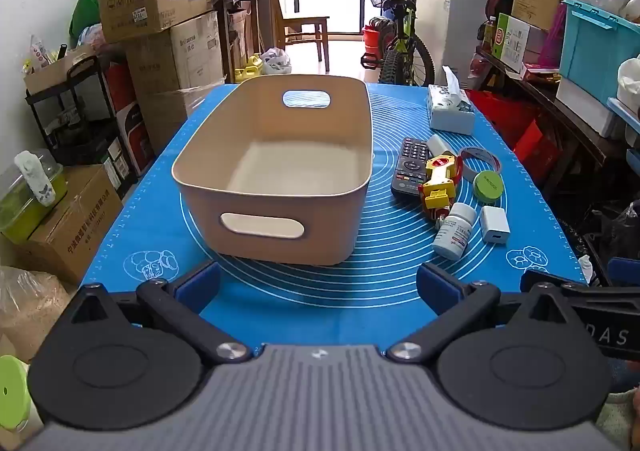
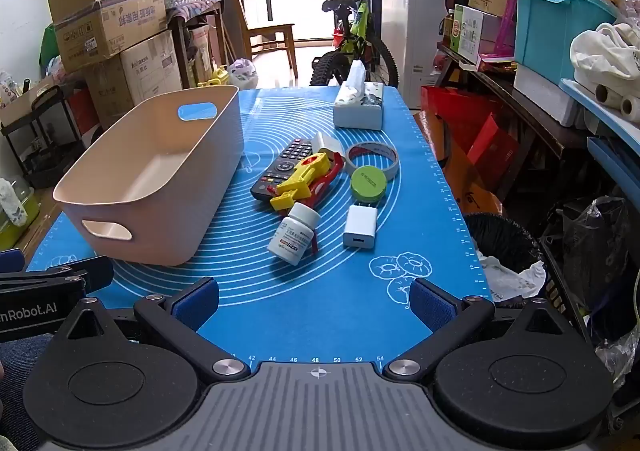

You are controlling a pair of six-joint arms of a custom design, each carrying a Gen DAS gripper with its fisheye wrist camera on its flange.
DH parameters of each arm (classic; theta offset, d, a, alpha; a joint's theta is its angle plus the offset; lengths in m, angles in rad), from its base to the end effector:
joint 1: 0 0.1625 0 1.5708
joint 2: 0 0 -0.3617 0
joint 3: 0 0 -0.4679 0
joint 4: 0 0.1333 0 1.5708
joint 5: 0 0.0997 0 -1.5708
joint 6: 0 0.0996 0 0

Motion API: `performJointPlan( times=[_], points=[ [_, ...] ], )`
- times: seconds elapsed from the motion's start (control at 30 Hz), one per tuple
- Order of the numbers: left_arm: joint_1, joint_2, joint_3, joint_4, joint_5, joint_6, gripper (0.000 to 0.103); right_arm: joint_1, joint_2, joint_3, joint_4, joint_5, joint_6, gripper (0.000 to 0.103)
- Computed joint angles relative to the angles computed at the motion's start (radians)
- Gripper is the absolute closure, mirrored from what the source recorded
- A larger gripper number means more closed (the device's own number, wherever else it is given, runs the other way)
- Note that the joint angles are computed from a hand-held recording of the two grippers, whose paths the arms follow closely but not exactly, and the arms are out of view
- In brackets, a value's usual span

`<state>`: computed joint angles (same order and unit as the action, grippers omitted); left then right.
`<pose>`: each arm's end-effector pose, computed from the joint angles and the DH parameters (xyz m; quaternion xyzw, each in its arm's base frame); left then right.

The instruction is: Organize rigid objects

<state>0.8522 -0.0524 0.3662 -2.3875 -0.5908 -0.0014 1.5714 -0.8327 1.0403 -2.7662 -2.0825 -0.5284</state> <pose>-0.4433 -0.8350 0.0365 0.1903 0.8413 -0.3660 0.3493 0.0850 -0.8286 0.3690 0.1069 -0.8536 0.3846 0.3347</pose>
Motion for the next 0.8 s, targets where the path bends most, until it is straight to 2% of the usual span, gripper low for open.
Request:
performJointPlan(
  times=[0.8],
  points=[
    [0.0,0.001,-0.001,-0.003,0.0,0.003,0.0,-0.001,0.001,-0.003,0.006,0.002,0.004,0.002]
  ],
)
